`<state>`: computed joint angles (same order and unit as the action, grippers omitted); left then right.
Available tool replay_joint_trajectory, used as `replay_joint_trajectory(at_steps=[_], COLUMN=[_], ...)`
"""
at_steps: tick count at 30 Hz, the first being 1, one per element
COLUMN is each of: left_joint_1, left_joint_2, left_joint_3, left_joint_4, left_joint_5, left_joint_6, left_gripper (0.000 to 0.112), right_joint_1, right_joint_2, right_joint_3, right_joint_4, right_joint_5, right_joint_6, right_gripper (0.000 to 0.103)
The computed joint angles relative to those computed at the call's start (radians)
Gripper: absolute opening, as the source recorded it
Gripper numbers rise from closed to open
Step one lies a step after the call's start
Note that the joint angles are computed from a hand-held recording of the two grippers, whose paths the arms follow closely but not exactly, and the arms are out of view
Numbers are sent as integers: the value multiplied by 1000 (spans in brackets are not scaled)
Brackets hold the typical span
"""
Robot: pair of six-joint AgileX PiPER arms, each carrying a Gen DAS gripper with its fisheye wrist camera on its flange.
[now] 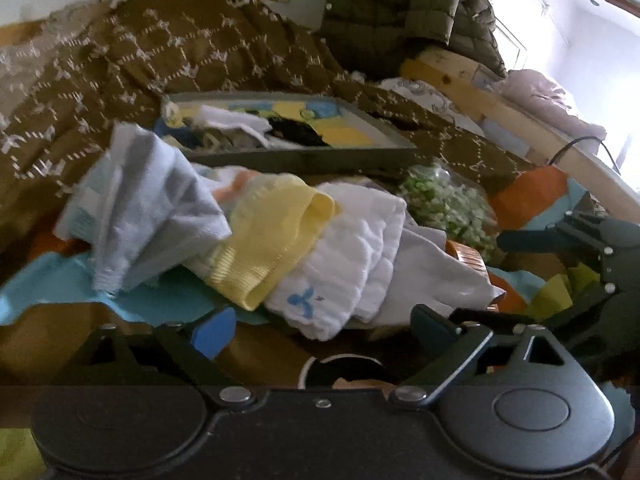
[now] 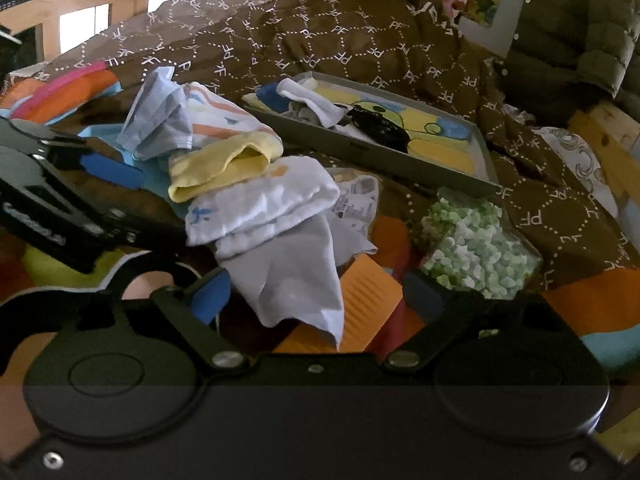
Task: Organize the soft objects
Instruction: 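Reach the right gripper to the white cloth and close on it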
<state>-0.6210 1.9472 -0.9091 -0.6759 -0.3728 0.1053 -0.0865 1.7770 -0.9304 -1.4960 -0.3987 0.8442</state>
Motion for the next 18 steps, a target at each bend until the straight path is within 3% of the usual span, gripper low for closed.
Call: replay_joint_trajectory(at_steps=[9,18], left_joint_1=[47,80], left_joint_2=[57,81], left_joint_3=[-62,-80], left_joint_4=[250,446], left_joint_5=[44,70], left_joint_6=[-299,-543], left_gripper=[67,43], right_joint_1=[15,42], right_joint_2=[22,38], right_joint_3=[-12,-15], right_joint_4=[-114,-87], right_joint_5=[12,67], right_joint_6=[74,63], right_gripper=[60,52])
